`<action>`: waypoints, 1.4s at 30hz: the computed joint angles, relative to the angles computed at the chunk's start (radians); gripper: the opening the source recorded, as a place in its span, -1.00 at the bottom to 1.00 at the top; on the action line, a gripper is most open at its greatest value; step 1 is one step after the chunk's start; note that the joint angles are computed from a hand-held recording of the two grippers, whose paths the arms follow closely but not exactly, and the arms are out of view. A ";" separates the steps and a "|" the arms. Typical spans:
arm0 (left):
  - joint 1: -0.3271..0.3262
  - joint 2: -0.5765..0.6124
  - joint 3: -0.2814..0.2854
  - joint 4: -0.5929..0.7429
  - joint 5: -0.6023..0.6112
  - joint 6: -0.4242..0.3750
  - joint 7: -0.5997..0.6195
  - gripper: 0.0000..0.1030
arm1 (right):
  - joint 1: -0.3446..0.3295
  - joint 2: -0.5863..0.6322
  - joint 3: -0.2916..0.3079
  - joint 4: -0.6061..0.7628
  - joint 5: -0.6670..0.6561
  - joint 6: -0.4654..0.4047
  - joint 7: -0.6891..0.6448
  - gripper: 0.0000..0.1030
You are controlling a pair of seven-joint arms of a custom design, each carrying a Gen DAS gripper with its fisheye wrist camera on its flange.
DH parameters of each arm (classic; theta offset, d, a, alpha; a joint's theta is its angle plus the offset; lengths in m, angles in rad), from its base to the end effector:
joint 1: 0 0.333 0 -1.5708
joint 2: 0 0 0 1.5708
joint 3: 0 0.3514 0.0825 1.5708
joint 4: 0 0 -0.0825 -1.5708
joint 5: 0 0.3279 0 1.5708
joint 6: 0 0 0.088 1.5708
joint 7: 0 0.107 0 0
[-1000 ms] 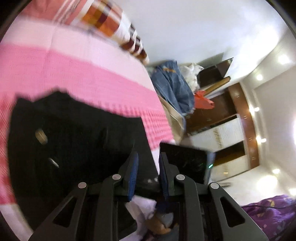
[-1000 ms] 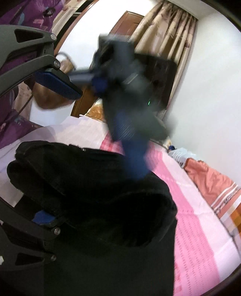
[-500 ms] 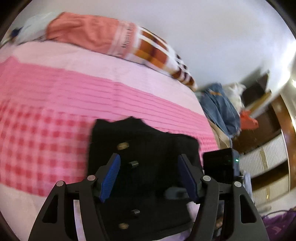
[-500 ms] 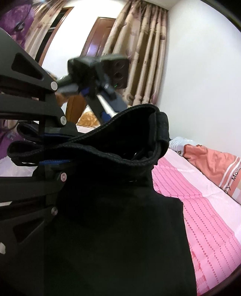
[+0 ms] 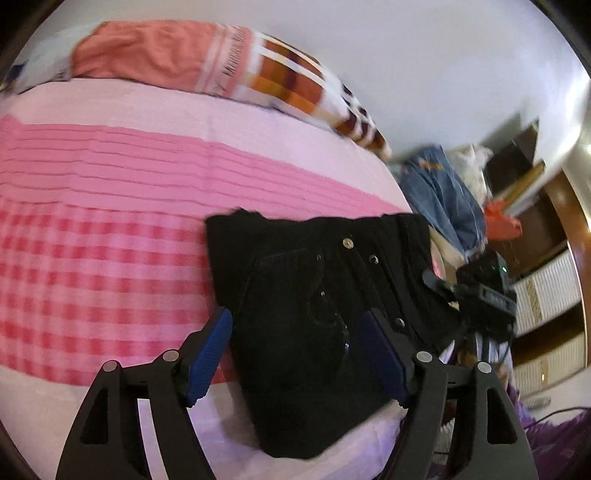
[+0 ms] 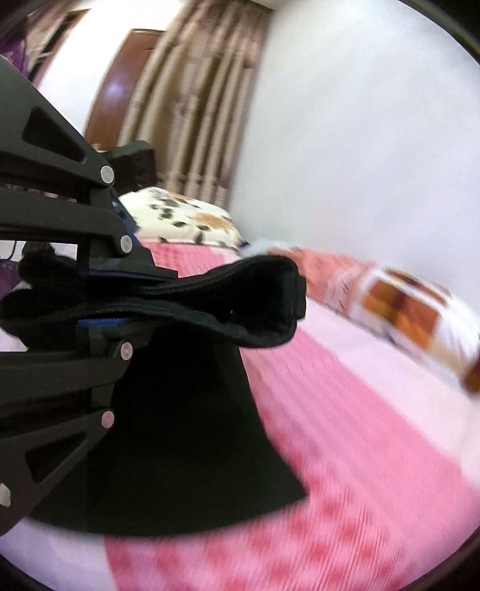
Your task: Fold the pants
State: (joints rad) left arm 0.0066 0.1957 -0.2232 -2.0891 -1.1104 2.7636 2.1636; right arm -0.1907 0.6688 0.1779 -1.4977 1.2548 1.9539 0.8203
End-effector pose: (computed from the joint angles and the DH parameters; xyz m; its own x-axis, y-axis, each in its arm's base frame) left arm 0.5589 -0.0771 0.4380 0.0023 -0.8295 0.5584 -0.8609 -0.2858 -0.4209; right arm 0.6913 0.0246 0.3686 0.1657 -0.3809 -0.9097 -0.9662 0.1223 -0.2271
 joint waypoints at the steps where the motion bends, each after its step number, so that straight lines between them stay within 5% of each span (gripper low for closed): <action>1: -0.007 0.010 -0.001 0.008 0.023 -0.008 -0.013 0.44 | -0.005 0.005 -0.006 -0.005 0.002 0.007 0.005 -0.69; 17: -0.006 0.092 -0.050 0.043 0.161 0.026 -0.120 0.44 | -0.088 0.055 -0.012 -0.030 0.073 -0.040 0.041 -0.72; 19: -0.006 0.101 -0.049 0.052 0.181 0.022 -0.148 0.44 | -0.100 0.067 -0.004 -0.019 0.073 -0.077 0.040 -0.42; 21: 0.000 0.108 -0.053 0.053 0.190 0.019 -0.164 0.44 | -0.095 0.076 0.002 0.004 0.065 -0.095 0.040 0.38; 27: 0.021 0.113 -0.063 0.048 0.181 0.007 -0.184 0.45 | -0.021 0.101 -0.025 0.118 -0.098 -0.067 0.081 0.41; 35: 0.030 0.095 -0.060 0.023 0.161 -0.003 -0.169 0.48 | -0.062 0.071 0.002 0.135 -0.098 0.016 -0.015 0.42; 42: 0.029 0.100 -0.054 0.024 0.149 -0.020 -0.177 0.50 | -0.002 0.121 -0.001 0.228 -0.248 0.047 -0.018 0.43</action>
